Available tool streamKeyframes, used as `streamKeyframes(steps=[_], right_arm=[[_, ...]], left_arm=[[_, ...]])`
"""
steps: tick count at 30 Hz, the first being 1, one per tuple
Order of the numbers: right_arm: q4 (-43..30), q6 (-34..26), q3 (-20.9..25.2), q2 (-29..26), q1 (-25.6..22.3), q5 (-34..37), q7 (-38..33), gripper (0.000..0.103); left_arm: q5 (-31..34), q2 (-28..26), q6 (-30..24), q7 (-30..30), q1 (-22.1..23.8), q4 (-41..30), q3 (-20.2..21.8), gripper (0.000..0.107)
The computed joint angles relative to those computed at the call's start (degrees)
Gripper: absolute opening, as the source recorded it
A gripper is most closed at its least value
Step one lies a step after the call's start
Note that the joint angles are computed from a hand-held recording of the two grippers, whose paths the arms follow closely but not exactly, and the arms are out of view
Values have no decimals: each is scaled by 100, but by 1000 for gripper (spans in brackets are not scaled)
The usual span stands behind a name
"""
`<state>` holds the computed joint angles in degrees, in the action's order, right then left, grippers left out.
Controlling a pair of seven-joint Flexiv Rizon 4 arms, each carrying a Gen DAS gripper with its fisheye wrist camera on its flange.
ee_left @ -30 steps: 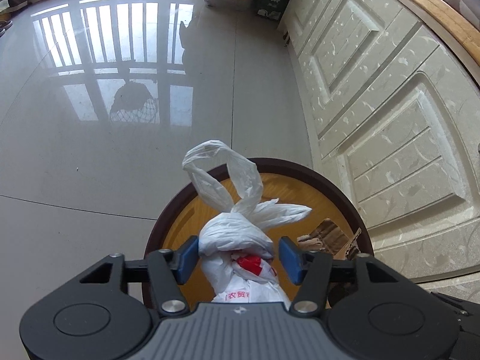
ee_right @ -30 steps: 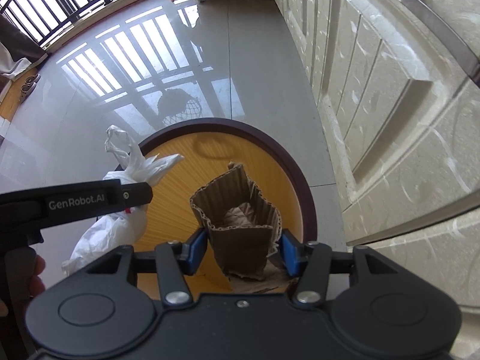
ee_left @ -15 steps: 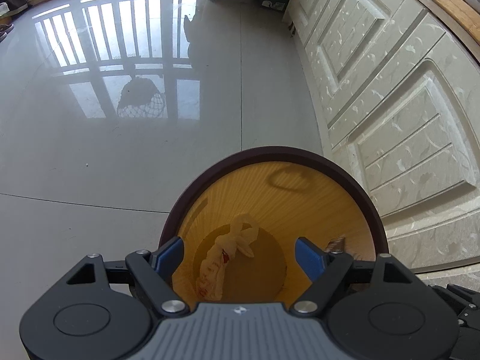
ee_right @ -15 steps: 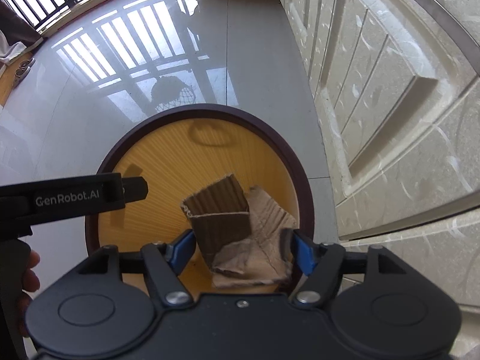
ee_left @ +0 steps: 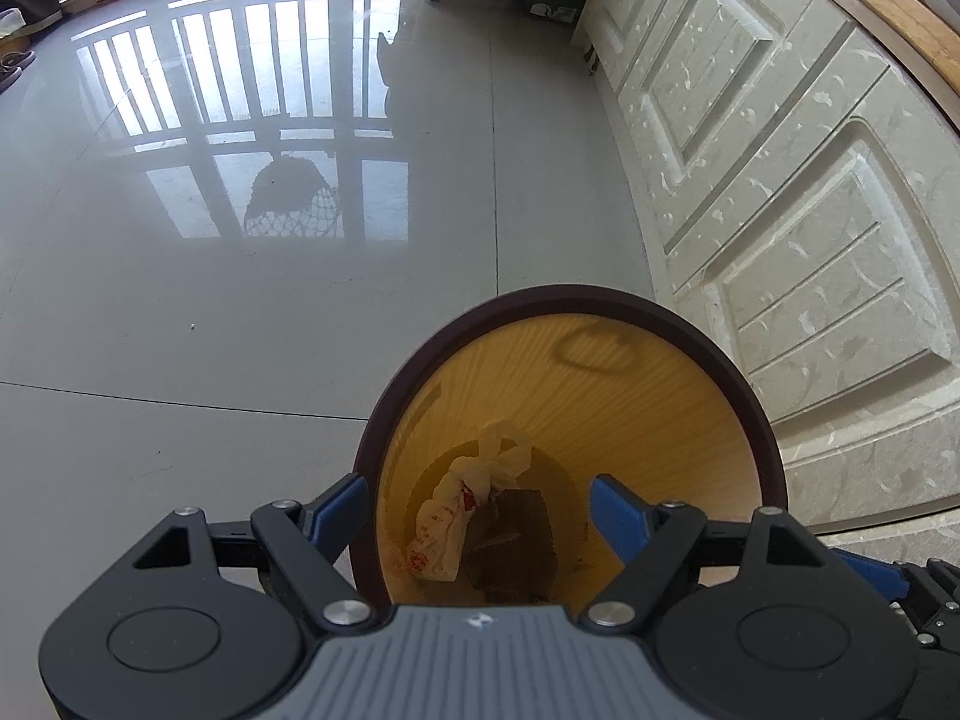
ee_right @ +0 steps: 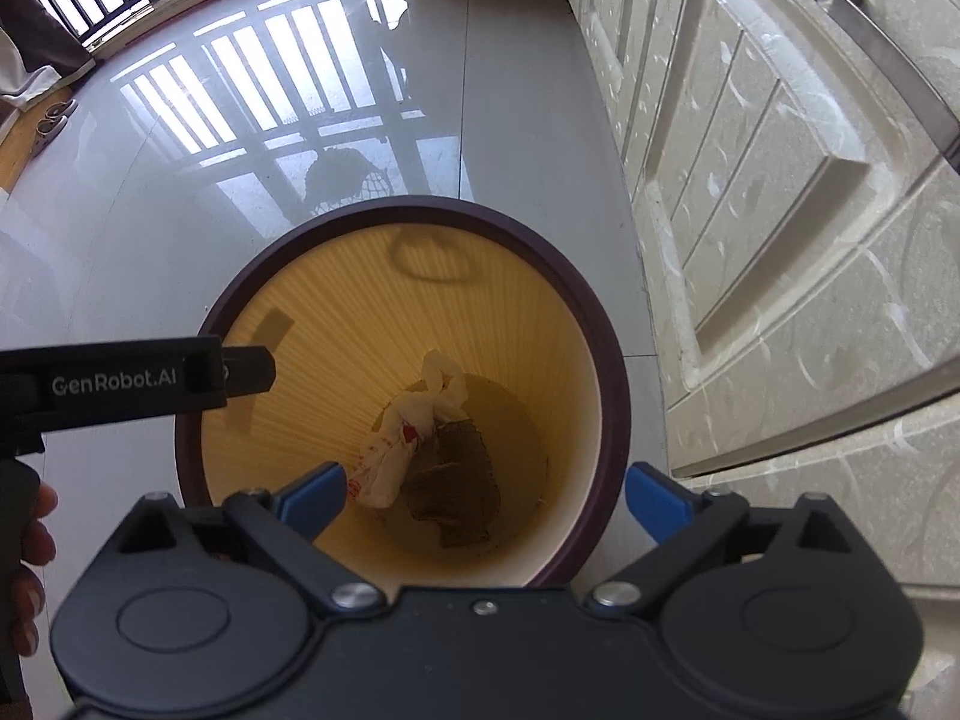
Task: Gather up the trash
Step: 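Open the left tool to drop the bag while the right tool drops the cardboard into the wastebasket, then withdraw both open tools from the wastebasket back toward the mattress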
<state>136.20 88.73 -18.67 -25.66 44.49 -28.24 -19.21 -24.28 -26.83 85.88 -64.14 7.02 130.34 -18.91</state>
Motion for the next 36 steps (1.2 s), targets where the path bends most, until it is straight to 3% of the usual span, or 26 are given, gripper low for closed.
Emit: streamKeyframes(steps=[9, 19, 24, 27, 32, 36], right_arm=[[93, -168, -50, 112, 33, -181, 186, 100], [478, -67, -791, 383, 568, -966, 808, 101], [665, -110, -1238, 618, 873, -1572, 1281, 103], [781, -89, -1558, 779, 1056, -2057, 1674, 103], [963, -196, -2423, 1182, 1492, -3694, 2836, 103], [967, -496, -2384, 1491, 1364, -4431, 3423, 103]], left_arm=[[195, 129, -115, 21, -253, 39, 362, 87], [523, 440, -219, -58, -583, 196, 971, 102], [615, 709, -372, 0, -636, 356, 1154, 103], [630, 878, -410, -15, -696, 469, 1280, 103], [418, 1235, -260, 136, -600, 789, 1220, 103], [170, 1425, -247, 286, -598, 927, 1210, 103]])
